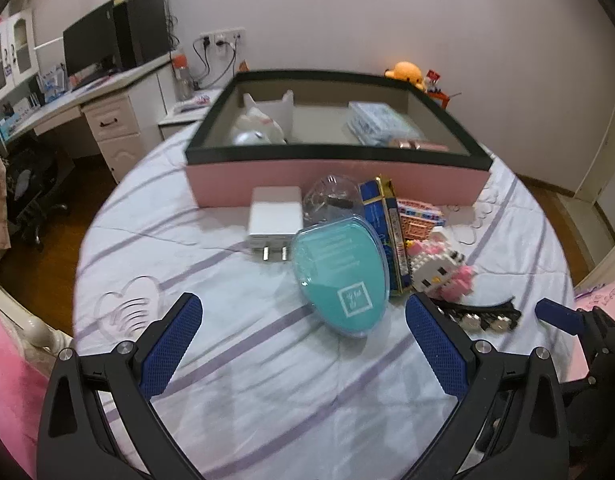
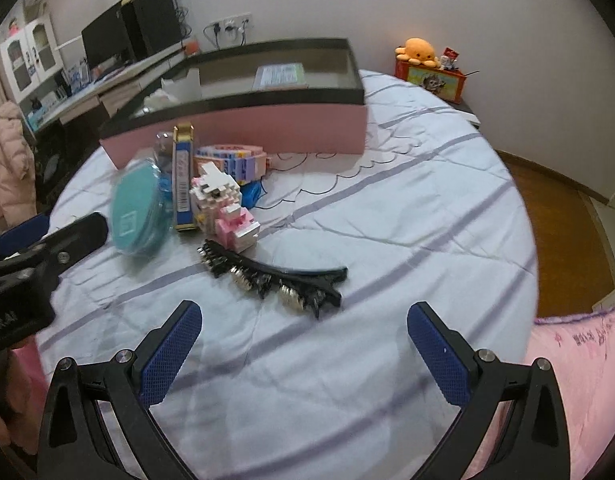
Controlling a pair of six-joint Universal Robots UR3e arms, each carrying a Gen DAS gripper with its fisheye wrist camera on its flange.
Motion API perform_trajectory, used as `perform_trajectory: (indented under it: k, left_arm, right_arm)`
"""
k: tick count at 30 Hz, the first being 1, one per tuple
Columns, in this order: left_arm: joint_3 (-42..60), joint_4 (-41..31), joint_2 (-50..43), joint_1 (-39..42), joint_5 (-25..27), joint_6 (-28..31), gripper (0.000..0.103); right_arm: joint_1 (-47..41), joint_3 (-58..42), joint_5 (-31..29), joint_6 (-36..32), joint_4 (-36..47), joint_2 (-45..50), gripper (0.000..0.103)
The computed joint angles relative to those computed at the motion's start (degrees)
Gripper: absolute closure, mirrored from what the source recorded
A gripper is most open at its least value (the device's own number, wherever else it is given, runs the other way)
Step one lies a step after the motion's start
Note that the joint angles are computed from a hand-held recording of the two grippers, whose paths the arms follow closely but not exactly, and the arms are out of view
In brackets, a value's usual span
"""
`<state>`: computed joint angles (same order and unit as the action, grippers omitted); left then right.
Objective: Organize rigid objects
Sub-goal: 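Grasp the teal oval case with the left tool while the right tool grasps the black hair clip, then place the teal case and black hair clip into the pink box and release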
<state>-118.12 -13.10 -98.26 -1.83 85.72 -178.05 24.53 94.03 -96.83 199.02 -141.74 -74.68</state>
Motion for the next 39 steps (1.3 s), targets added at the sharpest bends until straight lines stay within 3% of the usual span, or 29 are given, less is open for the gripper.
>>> perform_trajectory:
  k: [6, 10, 11, 13, 15, 21, 29, 35, 39]
  left_arm:
    - [5.4, 0.9, -8.7, -0.2, 0.0, -2.5, 0.000]
    - [4.3, 1.9, -9.3, 2.8, -5.2, -3.2, 0.006]
    - [4.1, 1.8, -9.0, 3.3, -6.2, -2.8, 0.009]
    - [3.3, 2.1, -8.4, 3.5, -7.3, -1.8, 0.019]
    - [2.5, 1.9, -7.4, 3.8, -8.8, -0.8, 0.040]
    - [0.2, -1.2, -3.6, 7.3, -13.9, 0.5, 0.043]
    - [-4.3, -4.1, 3.5, 11.1, -15.2, 3.8, 0.043]
    - [-3.5, -9.1, 9.6, 13.2, -17.1, 6.0, 0.043]
    - [1.2, -10.6, 9.5, 13.1, -17.0, 6.4, 0.043]
  right_arm:
    - [-0.5, -3.7, 0.5, -4.1, -1.9, 5.0, 0.001]
    - [0.4, -4.3, -0.6, -5.6, -3.1, 5.9, 0.019]
    - [0.6, -4.0, -0.9, -6.1, -3.7, 5.7, 0.024]
    - [1.0, -3.6, -1.4, -6.6, -4.2, 5.7, 0.024]
    - [1.1, -3.0, -1.5, -6.9, -4.9, 5.4, 0.025]
    - [0.7, -0.9, 0.2, -6.5, -5.6, 3.4, 0.026]
    - [-0.4, 4.2, 3.6, -4.0, -5.9, -2.8, 0.026]
    - [-0.2, 0.9, 4.1, -4.3, -4.4, -5.0, 0.026]
    - [-0.7, -6.9, 3.8, -6.3, -2.5, -2.8, 0.026]
